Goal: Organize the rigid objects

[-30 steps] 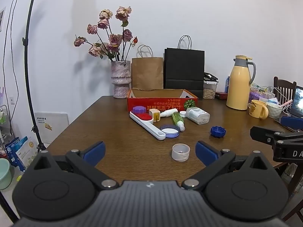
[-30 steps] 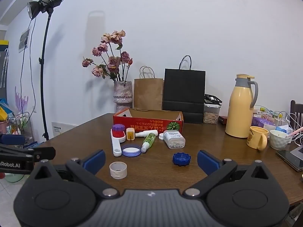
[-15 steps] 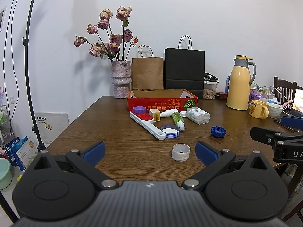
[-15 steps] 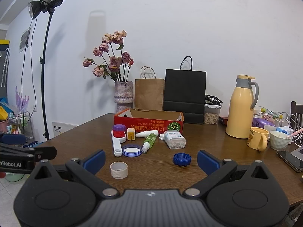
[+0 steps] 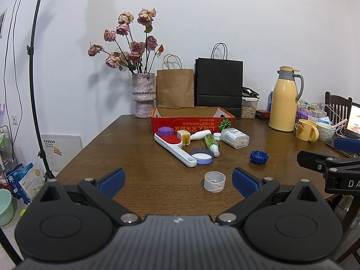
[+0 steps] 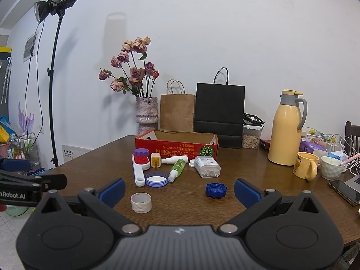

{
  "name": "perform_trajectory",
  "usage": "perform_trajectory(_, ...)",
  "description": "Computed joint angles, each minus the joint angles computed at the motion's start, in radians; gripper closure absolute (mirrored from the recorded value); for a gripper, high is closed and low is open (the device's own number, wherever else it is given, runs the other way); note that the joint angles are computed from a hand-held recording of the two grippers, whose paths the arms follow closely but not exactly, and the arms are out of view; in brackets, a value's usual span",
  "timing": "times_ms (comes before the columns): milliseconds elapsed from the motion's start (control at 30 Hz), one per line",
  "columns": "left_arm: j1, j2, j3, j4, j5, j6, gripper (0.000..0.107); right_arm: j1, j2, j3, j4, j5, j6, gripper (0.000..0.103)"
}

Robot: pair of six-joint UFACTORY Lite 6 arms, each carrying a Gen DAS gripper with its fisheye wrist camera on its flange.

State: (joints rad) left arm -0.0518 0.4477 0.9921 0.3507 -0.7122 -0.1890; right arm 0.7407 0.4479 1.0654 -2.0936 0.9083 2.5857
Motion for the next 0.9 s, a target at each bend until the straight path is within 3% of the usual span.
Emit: perform_trajectory(900, 0.000, 0.000, -0.001, -0.002, -0.003, 0.001, 0.004, 0.001, -0.004, 0.003, 0.007, -0.001, -0.012, 0.000)
